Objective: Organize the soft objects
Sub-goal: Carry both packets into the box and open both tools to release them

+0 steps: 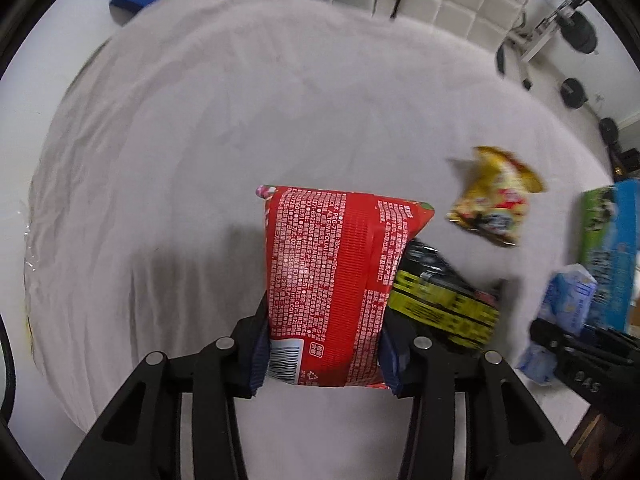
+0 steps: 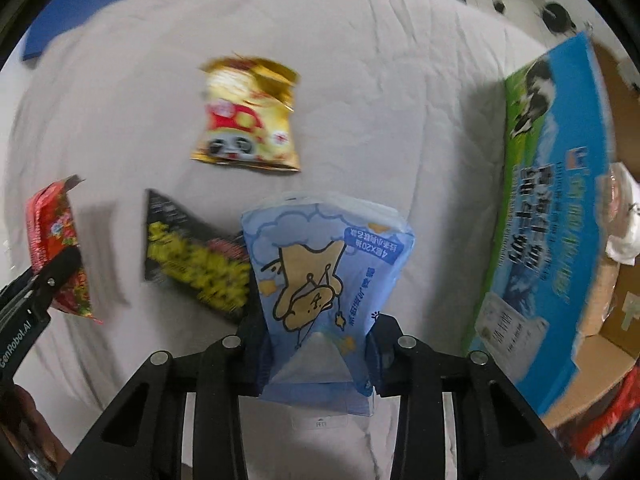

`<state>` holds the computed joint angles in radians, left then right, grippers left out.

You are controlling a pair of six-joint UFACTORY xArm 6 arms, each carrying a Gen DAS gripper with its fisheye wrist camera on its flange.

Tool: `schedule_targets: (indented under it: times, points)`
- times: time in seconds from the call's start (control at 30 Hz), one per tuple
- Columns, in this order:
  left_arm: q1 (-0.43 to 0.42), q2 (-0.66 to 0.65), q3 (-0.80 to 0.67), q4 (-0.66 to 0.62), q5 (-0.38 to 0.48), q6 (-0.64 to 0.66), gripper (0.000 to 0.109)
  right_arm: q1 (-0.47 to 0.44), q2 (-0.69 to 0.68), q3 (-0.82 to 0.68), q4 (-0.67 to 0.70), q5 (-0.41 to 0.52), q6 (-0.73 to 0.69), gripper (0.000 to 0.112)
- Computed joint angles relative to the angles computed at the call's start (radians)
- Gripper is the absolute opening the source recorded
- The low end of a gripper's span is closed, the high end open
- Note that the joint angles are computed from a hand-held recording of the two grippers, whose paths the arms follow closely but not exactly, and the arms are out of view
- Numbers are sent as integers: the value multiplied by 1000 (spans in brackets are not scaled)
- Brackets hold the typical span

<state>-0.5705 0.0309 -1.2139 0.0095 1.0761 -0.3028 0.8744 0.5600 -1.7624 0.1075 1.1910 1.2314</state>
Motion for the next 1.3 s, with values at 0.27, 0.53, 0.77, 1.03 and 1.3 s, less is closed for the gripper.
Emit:
schedule_targets:
  times: [0.27, 0.53, 0.77, 1.03, 1.3]
  points:
    - [-79, -164, -14, -78, 45, -5, 42, 61, -243, 147, -97, -55, 58, 39]
    - [-222, -159, -135, -123, 53, -1, 42, 139, -620, 456, -228, -14, 247, 39]
    - [-342, -33, -316, -118, 58, -8, 42, 202, -962, 679, -299, 144, 423, 39]
    - [-462, 170, -568, -69, 94, -70, 42, 217, -1245, 856, -322, 279, 481, 39]
    - [-518, 436, -885, -39, 209, -121, 42, 115, -1485, 1081, -270, 299, 398, 39]
